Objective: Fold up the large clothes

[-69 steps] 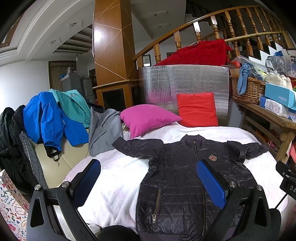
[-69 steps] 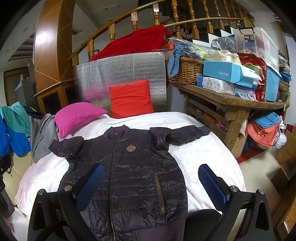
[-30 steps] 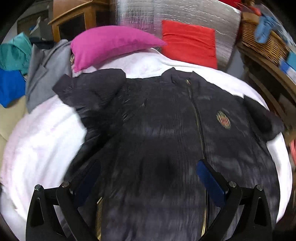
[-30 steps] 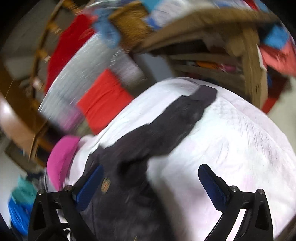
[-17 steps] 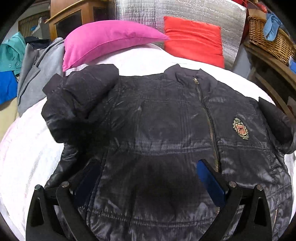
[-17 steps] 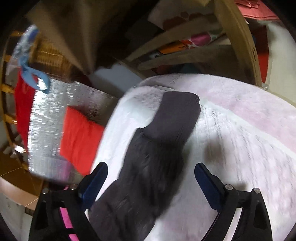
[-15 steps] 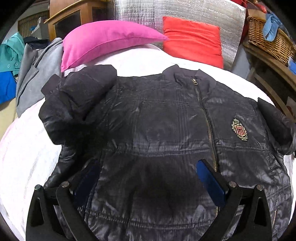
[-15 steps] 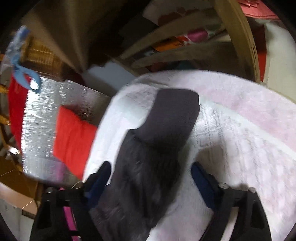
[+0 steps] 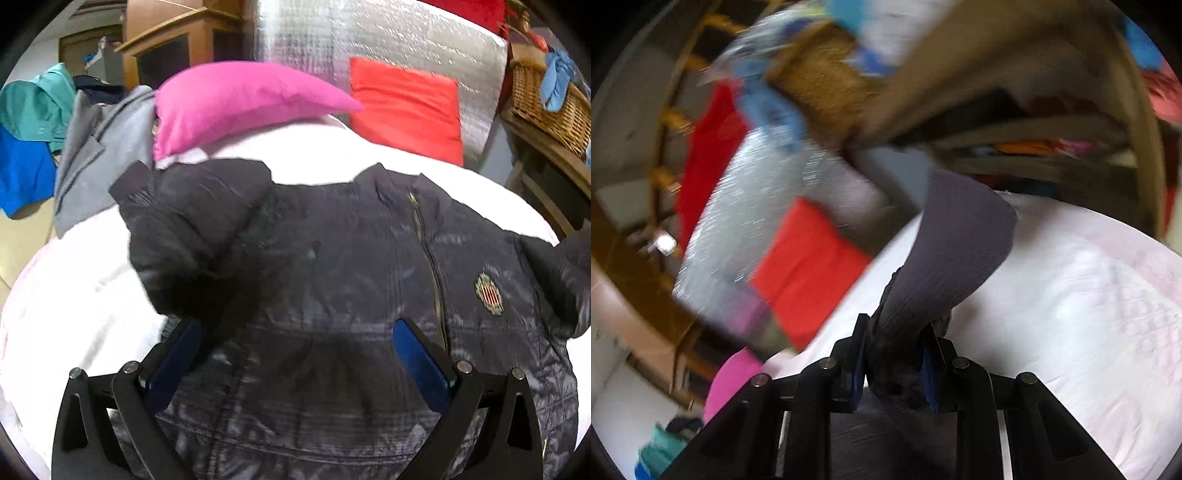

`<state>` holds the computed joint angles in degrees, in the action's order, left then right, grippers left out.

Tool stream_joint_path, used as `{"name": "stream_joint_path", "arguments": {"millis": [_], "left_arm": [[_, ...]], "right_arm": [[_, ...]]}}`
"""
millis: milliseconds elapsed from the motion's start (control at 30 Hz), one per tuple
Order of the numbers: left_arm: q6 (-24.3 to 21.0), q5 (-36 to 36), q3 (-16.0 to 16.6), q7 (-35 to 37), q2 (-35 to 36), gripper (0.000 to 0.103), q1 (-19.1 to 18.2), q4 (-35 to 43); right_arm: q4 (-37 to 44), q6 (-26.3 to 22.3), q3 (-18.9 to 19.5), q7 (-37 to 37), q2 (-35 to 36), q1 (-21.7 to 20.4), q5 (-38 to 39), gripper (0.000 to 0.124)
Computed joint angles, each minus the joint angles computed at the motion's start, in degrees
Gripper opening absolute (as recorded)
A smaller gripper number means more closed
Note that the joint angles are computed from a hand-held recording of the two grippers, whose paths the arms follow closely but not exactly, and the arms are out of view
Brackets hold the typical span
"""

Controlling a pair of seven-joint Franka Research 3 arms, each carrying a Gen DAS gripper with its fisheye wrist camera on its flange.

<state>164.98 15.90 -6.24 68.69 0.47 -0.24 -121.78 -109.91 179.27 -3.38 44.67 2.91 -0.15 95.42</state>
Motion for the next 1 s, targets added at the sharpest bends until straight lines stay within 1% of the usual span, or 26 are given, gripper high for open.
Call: {"name": "stream_joint_path", "arguments": {"millis": [100,133,200,233,300,333,367,400,433,500,600,667,700,767,833,867,900,933,967,1000], "left_arm": [[0.2,3.7,0.6,-3.8,0.0,0.103,0.6,0.7],[0.1,4.3,0.8,-4.7,0.0,0.103,0.9,1.1],[0.2,5.6,1.1,-6.1,-0.1,0.103,1.3,1.6],[0.5,7.9,1.4,-8.4,-0.2,0.103,1.7,1.7],[1.1,13.5,1.9,-13.4,-0.3,0.103,2.5,2.2],[1.3,16.0,2.2,-15.5,-0.5,0.103,3.0,2.4],[1.6,17.1,2.4,-16.5,-0.7,0.103,3.4,2.3],[1.9,17.9,2.6,-17.2,-1.0,0.103,3.8,2.1],[2.3,18.3,2.8,-17.8,-1.3,0.103,4.3,1.9],[2.9,17.6,3.2,-17.3,-1.7,0.103,5.2,1.4],[3.5,14.5,3.7,-15.2,-2.1,0.103,6.4,0.9],[3.8,13.1,4.0,-14.5,-2.4,0.103,7.2,0.7],[4.0,12.5,4.2,-14.3,-2.3,0.103,7.6,0.7],[4.3,13.4,4.2,-15.6,-2.6,0.103,8.4,0.4],[4.1,12.9,4.3,-15.6,-2.4,0.103,8.8,0.5],[4.1,12.2,4.4,-15.2,-2.6,0.103,8.9,0.3],[3.9,11.5,4.4,-14.8,-2.5,0.103,9.0,0.4],[3.9,11.2,4.4,-14.8,-2.3,0.103,9.1,0.5],[3.9,10.6,4.4,-14.4,-2.3,0.103,9.1,0.5],[4.0,9.9,4.4,-13.8,-2.4,0.103,9.1,0.4]], "right_arm": [[0.3,2.2,2.4,-0.7,-1.8,3.0,-0.7,0.027],[0.6,2.5,3.0,0.3,-1.9,4.0,-1.8,0.027],[0.7,2.7,4.2,7.2,-1.6,6.1,-9.2,0.027],[0.6,3.2,4.7,13.8,-0.9,7.4,-16.5,0.027],[0.7,3.7,5.2,24.9,0.5,9.6,-28.5,0.027],[1.8,3.0,5.8,27.9,1.8,10.3,-31.3,0.027],[3.1,2.3,6.4,29.0,3.1,10.2,-32.5,0.027],[4.5,1.7,6.5,33.2,4.8,11.4,-36.4,0.027],[5.6,1.6,7.1,35.4,6.1,11.9,-38.4,0.027],[7.4,1.2,8.7,37.5,8.8,12.1,-40.6,0.027],[9.9,0.7,7.3,46.0,12.7,16.5,-49.4,0.027],[12.1,-0.5,8.9,48.3,15.1,16.7,-51.6,0.027],[12.9,-0.9,10.4,48.6,16.2,16.1,-52.0,0.027],[14.9,-1.1,12.9,48.9,18.6,15.1,-53.0,0.027],[16.3,-1.1,14.3,49.8,20.3,14.9,-54.1,0.028],[16.4,-1.1,15.6,49.5,20.8,14.2,-53.9,0.032],[16.4,-1.5,16.3,49.6,20.9,13.7,-53.9,0.038],[17.5,-3.9,16.0,50.8,21.7,13.9,-54.4,0.065],[17.9,-5.9,17.2,50.5,21.9,12.8,-53.6,0.078],[17.5,-6.2,20.1,47.6,21.6,10.5,-50.8,0.079]]}}
